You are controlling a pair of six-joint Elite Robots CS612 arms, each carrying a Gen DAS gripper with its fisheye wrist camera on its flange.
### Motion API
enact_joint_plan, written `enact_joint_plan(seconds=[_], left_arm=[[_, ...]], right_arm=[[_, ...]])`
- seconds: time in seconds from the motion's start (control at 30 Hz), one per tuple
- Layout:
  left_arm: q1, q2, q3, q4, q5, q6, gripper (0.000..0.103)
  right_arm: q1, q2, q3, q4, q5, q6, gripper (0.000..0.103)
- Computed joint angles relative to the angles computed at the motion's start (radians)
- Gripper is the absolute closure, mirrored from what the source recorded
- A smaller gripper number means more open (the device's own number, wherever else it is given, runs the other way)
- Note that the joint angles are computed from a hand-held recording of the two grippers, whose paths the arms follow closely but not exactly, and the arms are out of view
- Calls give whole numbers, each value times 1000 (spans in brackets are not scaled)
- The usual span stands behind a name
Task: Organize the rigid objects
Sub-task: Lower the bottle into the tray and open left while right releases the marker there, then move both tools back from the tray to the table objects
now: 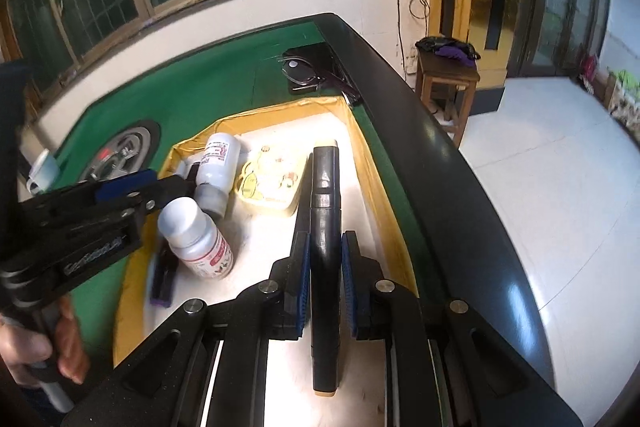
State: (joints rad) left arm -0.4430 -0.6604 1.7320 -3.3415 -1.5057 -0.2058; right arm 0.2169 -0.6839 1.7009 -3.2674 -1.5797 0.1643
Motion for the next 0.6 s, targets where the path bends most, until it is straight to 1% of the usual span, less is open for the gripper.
enact_joint_plan(seconds=[0.07,0.17,0.2,0.3,0.33,0.37,0.43,0.53,0.6], left_arm=[[-2,-6,9,-10,9,12,70],[-1,-14,23,-26,7,16,70],[0,-19,30,-33,2,18,70],[0,-31,52,-76,10,25,70],[-2,-35,59,-87,16,24,70],[-1,-39,67,-103,20,22,70],[6,-48,81,-124,17,16,70],[20,-58,101,-152,17,-3,70],[31,-67,119,-168,12,-13,70]], right_arm=[[9,4,-22,29,-45,-16,89],[17,4,-30,20,-86,-34,88],[16,2,-27,14,-84,-34,88],[6,-13,2,-40,-12,-9,88],[3,-18,13,-59,26,-7,88],[-1,-24,27,-92,92,-8,88],[-3,-26,39,-138,182,-13,88],[10,-18,30,-165,227,-19,88],[30,-5,2,-136,201,-52,88]])
